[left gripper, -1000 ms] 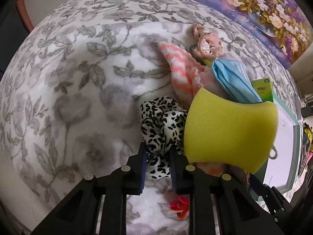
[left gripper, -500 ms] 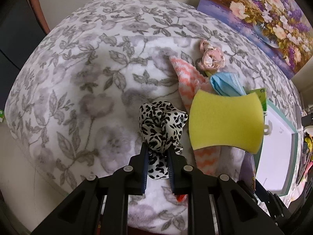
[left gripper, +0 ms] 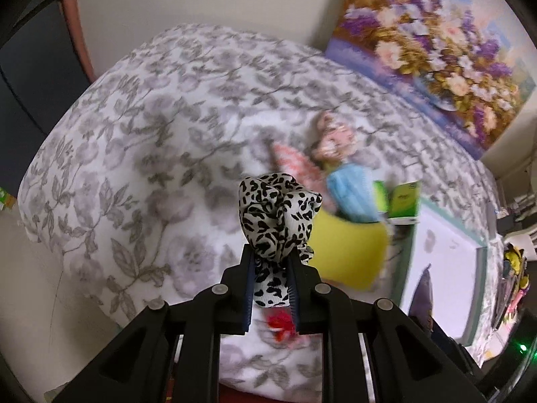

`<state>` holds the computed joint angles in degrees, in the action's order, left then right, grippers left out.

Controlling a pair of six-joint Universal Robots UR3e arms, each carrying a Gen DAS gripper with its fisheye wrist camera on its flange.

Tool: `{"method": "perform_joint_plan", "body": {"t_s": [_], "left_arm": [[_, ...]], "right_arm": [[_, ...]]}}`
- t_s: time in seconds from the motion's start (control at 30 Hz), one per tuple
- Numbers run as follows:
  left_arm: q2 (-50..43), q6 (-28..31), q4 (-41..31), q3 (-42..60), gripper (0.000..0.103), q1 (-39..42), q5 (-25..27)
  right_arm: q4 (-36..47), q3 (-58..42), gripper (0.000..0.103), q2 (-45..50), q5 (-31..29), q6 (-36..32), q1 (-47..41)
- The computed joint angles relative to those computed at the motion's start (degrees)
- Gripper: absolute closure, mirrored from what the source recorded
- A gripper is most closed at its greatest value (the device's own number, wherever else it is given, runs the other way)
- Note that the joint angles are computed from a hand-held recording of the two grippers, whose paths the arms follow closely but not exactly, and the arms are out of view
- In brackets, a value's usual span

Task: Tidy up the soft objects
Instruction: 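Carry scrunchie and wipes pack into the white tray and open both tools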

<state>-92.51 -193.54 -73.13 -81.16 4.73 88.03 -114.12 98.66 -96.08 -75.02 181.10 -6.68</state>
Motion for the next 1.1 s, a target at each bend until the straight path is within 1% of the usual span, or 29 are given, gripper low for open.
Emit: {"method": "perform_joint_plan", "body": {"t_s": [0.03, 0.17, 0.33, 0.43, 0.5, 0.6, 0.8, 0.93, 1.1], "left_arm": [[-0.44, -0.29, -0.28, 1.11, 0.085, -0.72, 0.01], [-4.42, -2.52, -1.96, 8.42, 0.085, -5.49, -0.24], [-11.27, -4.64, -2.55, 16.69, 0.084, -12.7, -0.57], [-15.55, -4.83, -1.55, 20.18, 0.084, -16.98, -1.43], [-17.57, -4.73, -0.12, 21.29, 0.084, -19.45, -0.69], [-20.85, -3.79, 1.87, 22.73, 0.084, -23.05, 1.25], [-28.77, -0.98, -0.23, 30.28, 0.084, -28.76, 1.96], [-31.64, -1.26, -0.89, 33.02, 0.083, -30.79, 0.69], [-35.6, -2.11, -1.75, 36.87, 0.082, -32.2, 0.54]], "right_arm": [[-1.28, -0.95, 0.053, 1.76, -0.59, 1.1, 0.09], [-0.88, -1.86, 0.053, 2.01, -1.51, 2.35, -3.46], [-0.85, -1.59, 0.053, 1.99, -6.71, 4.95, -7.33], [1.14, -0.53, 0.053, 1.47, -6.1, 5.52, -11.69], [2.28, 0.4, 0.053, 0.93, -5.7, 5.04, -14.72], [2.87, 1.02, 0.052, 0.25, -7.05, 3.78, -18.26], [2.56, 3.27, 0.052, -1.11, -8.03, 0.89, -24.66], [1.56, 5.21, 0.052, -2.17, -6.94, -1.88, -28.71], [0.01, 6.19, 0.052, -2.38, -6.65, -3.42, -30.99]]}}
